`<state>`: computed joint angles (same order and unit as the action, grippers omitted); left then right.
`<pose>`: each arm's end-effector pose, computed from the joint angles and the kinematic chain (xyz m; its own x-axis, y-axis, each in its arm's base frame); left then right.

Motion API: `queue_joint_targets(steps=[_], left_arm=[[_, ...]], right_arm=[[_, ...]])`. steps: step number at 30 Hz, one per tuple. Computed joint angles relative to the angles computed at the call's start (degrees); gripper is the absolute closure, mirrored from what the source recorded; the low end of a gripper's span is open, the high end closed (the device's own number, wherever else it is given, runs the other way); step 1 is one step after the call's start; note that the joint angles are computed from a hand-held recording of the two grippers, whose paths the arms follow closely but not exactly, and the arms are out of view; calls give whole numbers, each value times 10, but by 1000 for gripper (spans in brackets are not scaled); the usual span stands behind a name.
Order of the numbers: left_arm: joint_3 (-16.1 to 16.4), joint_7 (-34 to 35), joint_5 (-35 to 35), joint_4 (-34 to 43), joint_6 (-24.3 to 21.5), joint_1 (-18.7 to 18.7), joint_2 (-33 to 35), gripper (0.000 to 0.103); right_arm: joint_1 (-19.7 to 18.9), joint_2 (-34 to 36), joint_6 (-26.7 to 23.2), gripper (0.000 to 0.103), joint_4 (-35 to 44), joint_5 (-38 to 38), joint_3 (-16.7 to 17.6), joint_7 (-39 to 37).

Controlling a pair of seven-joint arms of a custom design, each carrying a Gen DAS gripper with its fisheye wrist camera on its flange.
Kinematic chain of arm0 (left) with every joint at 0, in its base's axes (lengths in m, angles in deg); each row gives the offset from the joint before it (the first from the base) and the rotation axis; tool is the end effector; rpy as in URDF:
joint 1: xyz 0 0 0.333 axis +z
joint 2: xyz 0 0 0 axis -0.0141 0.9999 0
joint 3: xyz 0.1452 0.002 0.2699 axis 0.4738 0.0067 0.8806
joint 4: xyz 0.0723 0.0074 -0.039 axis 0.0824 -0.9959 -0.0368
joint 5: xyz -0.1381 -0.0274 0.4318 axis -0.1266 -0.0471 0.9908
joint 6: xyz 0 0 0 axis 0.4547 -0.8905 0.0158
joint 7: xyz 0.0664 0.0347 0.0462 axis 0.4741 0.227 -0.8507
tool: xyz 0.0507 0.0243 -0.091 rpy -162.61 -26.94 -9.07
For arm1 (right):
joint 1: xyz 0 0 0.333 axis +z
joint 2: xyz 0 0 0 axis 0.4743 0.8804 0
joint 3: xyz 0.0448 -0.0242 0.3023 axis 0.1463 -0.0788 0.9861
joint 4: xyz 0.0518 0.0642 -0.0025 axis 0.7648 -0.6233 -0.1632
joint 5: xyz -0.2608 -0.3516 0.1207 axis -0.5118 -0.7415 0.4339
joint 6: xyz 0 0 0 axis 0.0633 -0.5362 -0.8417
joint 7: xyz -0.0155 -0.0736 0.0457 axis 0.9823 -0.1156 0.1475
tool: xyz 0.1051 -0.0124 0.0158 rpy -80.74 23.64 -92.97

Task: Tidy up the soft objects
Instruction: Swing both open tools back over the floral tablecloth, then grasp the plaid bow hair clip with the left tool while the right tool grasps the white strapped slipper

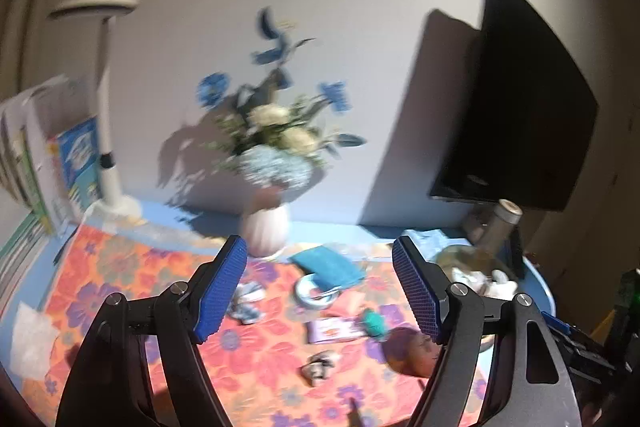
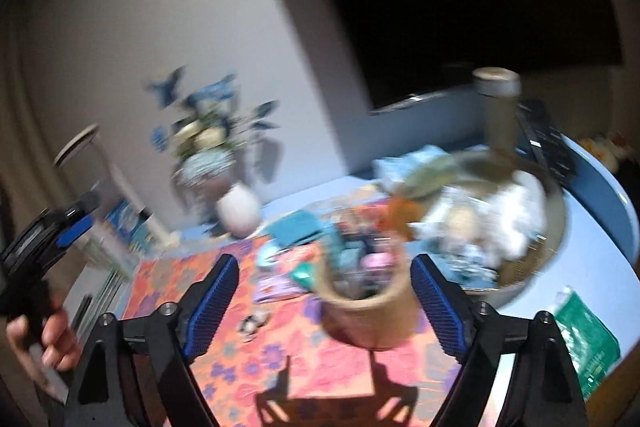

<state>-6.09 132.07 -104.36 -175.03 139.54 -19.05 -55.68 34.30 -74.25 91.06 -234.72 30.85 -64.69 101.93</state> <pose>0.4866 -0.1199 0.5127 -0.5117 -0.8313 0.2172 -0.4525 0.0459 -0.8906 0.3288 0.1353 0.5019 -0.2640 -0.9140 -0.3081 -0.4129 0.3958 -0.8203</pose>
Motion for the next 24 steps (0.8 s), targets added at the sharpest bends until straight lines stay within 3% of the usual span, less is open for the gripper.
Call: queue_joint_targets(steps=[7,13,19,21,24], left_arm=[[-1,-40,68,28,-4,33,81,29],[-32,-125,186,70,11,68,192,29],[-53,-205,278,125,-52,109,286,29],[-58,-223,278,153,-95,127,317,29],[-71,-256,299,170,-87,140,340,29]], right_arm=[[7,195,55,14,95,-16,19,-32],[29,363,100,14,146,9,-21,-55],[69,476,103,14,187,52,-67,-100],[65,499,103,14,202,46,-63,-102],[53,536,91,14,237,12,-52,-86]])
